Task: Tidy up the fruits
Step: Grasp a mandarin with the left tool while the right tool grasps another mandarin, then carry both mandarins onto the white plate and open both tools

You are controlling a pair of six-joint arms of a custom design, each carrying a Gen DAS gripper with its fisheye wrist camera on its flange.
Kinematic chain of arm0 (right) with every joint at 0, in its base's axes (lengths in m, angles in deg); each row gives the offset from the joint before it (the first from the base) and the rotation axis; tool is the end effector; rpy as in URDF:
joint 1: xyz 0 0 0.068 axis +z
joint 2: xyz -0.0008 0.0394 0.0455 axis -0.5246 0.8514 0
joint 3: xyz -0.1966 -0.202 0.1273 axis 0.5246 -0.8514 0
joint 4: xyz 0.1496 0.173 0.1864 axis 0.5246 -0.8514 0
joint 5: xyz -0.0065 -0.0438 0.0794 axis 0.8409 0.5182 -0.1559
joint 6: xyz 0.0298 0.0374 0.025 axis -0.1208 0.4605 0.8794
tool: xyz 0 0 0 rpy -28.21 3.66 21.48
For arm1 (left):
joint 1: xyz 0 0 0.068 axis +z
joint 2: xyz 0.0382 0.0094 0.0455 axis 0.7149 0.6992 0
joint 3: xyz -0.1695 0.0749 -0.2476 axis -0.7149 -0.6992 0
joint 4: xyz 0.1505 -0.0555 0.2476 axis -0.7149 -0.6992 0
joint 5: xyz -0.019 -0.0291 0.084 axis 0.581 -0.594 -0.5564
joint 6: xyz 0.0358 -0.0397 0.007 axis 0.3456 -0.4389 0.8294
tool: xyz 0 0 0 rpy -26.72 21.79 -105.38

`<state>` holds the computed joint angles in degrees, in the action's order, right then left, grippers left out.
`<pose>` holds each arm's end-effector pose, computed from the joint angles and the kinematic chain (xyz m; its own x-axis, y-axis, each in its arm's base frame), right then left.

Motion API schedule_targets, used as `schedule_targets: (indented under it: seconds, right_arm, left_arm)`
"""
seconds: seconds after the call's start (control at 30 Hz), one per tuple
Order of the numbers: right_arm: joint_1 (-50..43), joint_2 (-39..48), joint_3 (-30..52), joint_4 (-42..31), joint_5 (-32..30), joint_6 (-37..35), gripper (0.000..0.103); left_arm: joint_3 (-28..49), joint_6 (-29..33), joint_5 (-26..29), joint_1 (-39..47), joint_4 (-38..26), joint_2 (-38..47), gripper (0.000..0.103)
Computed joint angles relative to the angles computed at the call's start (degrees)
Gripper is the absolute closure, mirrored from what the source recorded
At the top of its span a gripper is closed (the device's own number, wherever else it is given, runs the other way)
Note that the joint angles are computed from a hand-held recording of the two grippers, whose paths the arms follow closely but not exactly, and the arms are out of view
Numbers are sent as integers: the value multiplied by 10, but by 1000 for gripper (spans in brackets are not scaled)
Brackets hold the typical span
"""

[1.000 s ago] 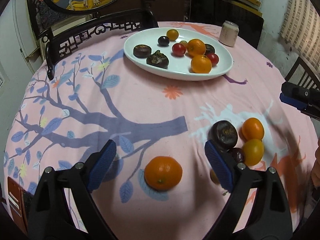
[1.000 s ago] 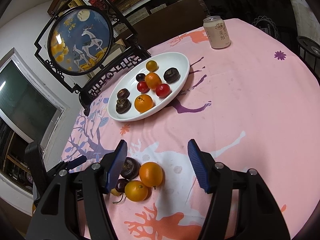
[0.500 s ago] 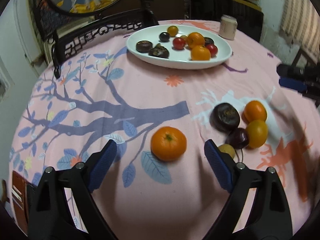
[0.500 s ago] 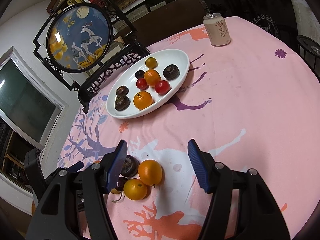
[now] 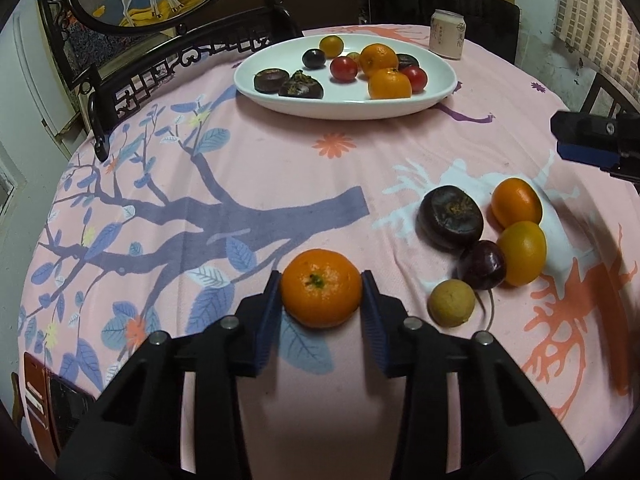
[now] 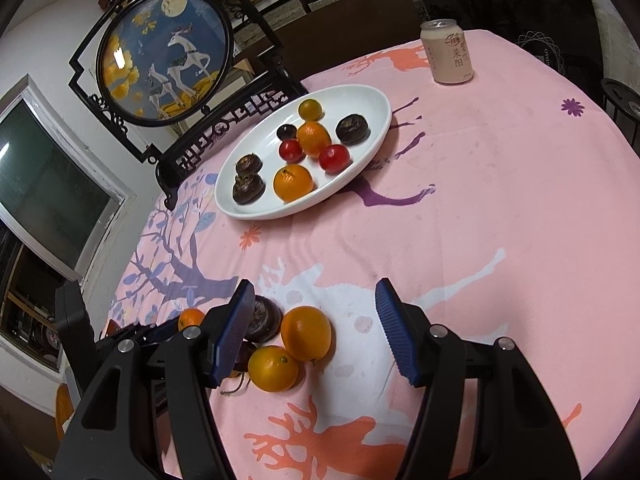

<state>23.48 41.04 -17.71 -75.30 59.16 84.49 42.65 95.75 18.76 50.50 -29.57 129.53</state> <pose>0.1485 0.1800 0.2160 -0.6233 0.5236 -0.5808 0.2880 0.8442 0.4521 0.2470 0.0074 0.1797 -0.5673 0.5770 -0.5876 0.6621 0.7438 0.0912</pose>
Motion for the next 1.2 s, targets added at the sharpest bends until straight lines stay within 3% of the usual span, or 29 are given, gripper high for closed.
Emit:
schedule_targets:
  seconds: [0.27, 0.53, 0.77, 0.93, 1.07, 1.2]
  right_arm:
    - [-21, 34, -2, 52, -88, -37, 40]
    - [-33, 59, -7, 71, -111, -33, 40]
    - [-50, 79, -23, 117, -141, -38, 53]
    - [-50, 86, -24, 125, -133, -41, 67]
    - [-54, 78, -31, 130, -135, -36, 67]
    - [-44, 53, -34, 108, -98, -21, 67]
  left_arm:
    - [4, -2, 3, 0, -2, 4, 64]
    - [5, -3, 3, 0, -2, 6, 63]
    - [7, -3, 5, 1, -2, 9, 63]
    - [7, -4, 8, 0, 0, 10, 64]
    - [12, -10, 17, 4, -4, 16, 64]
    - [2, -24, 13, 5, 16, 2, 64]
